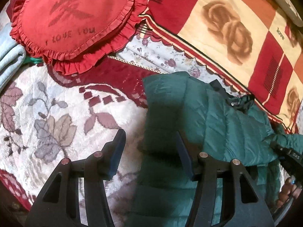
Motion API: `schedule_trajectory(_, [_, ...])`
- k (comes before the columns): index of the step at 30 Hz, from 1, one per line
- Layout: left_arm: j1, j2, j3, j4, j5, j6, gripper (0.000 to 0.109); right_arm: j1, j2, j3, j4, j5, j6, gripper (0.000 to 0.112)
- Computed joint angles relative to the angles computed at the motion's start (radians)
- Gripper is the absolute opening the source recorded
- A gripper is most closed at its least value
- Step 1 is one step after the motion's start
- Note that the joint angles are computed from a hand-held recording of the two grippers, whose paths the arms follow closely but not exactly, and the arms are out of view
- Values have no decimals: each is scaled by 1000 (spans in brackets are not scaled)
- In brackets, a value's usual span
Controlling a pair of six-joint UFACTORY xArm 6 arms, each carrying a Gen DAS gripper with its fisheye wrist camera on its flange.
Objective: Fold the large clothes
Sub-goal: 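Open the left gripper to release the sleeve onto the jacket body, then move the right gripper over the jacket toward the other sleeve cuff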
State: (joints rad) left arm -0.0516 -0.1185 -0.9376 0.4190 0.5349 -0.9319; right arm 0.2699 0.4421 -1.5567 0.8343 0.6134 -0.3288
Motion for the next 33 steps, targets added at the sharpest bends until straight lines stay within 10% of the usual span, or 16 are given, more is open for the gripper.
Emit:
schedule_trajectory(11, [-44,154,-123,60,54,-39,54,-4,42,-5,-411,-207,207,11])
schedule_trajectory(14, [-50,169,-133,92,67,-66,54,-17,111,-102,-471,-68,263,12])
schedule_trajectory(19, [-56,146,-127,154,67,-108,54,-23,5,26,-596,-160,377,72])
schedule_trajectory(33, [-94,230,-231,227,89,-139,54,93,30,-58,-515,-125,122,72])
